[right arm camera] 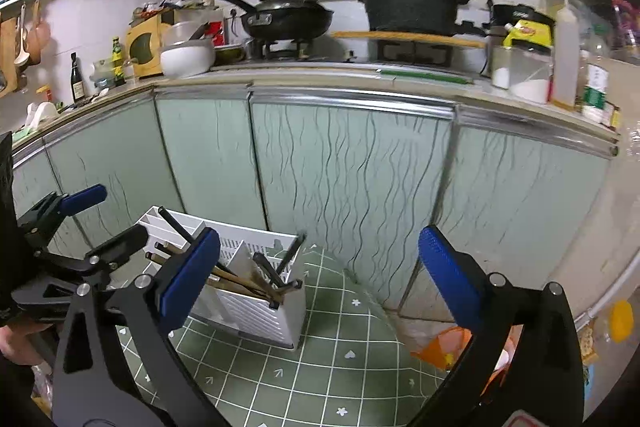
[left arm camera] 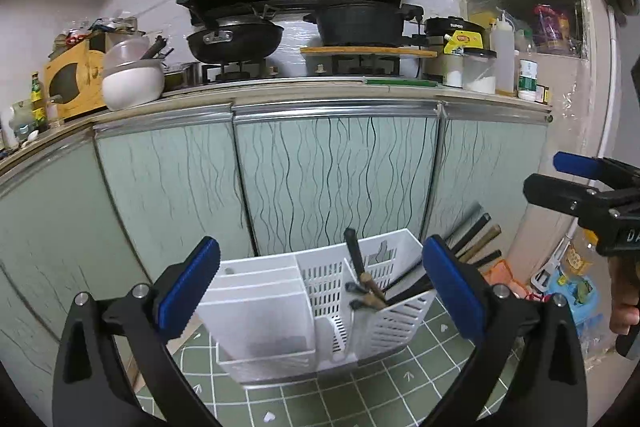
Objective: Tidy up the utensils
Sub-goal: 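Withdraw both open grippers up and away from the white holder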
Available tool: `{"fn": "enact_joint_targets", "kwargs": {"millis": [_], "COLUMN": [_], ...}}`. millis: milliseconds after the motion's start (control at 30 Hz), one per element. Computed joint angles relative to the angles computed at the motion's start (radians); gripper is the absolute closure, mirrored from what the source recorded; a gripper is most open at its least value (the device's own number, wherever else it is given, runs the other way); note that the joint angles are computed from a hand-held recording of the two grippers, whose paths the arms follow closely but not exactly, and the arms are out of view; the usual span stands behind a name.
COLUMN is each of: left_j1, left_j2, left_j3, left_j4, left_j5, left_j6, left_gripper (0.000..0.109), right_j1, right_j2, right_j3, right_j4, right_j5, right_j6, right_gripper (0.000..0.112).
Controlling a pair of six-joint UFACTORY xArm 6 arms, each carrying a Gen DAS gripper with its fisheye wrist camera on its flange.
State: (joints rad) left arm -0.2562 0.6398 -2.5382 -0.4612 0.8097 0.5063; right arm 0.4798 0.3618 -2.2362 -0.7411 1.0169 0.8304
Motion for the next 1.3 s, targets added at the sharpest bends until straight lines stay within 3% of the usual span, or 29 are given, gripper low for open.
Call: {"fn": "enact_joint_targets", "kwargs": {"millis": [200,400,667,1033,1167,1300], "left_j1": [0.012,0.025,0.045,0.059,0.036,0.028], "left_j2": [-0.265,-0.472,-0.732,-0.922,-0.962,-0.989], "left_j3": [0.398,0.687,1.077,1.391,1.483,1.552], "left_j4": [-0.067,-0.099,-0.233,-0.33,-0.258,-0.234], "left_j5": [-0.136,-0.184,-0.225,-0.341,-0.453,-0.506], "left_j6": [0.096,0.136,0.279,0.389,0.357,0.359], "left_gripper": [0.01,0.01,0.01,0.01,0.01,0.01], "right_j1": [0.064,0.141,0.214,0.339,0.378,0.405], "right_j2": [-0.085,-0.192,-0.321,-0.376,-0.377,-0.381], "right_j3": [0.12,0.281,0.506,0.663,0.7,0.733], "right_j4": [-0.104,-0.192,-0.186,-0.291,-0.299,-0.297], "right_j5": [0.027,0.067,0.086,0.167,0.19,0.197], "right_j6": [0.062,0.159,0.279,0.418,0.444,0.479], "right_gripper": [0.017,0.017,0.017,0.017,0.017,0.017]}}
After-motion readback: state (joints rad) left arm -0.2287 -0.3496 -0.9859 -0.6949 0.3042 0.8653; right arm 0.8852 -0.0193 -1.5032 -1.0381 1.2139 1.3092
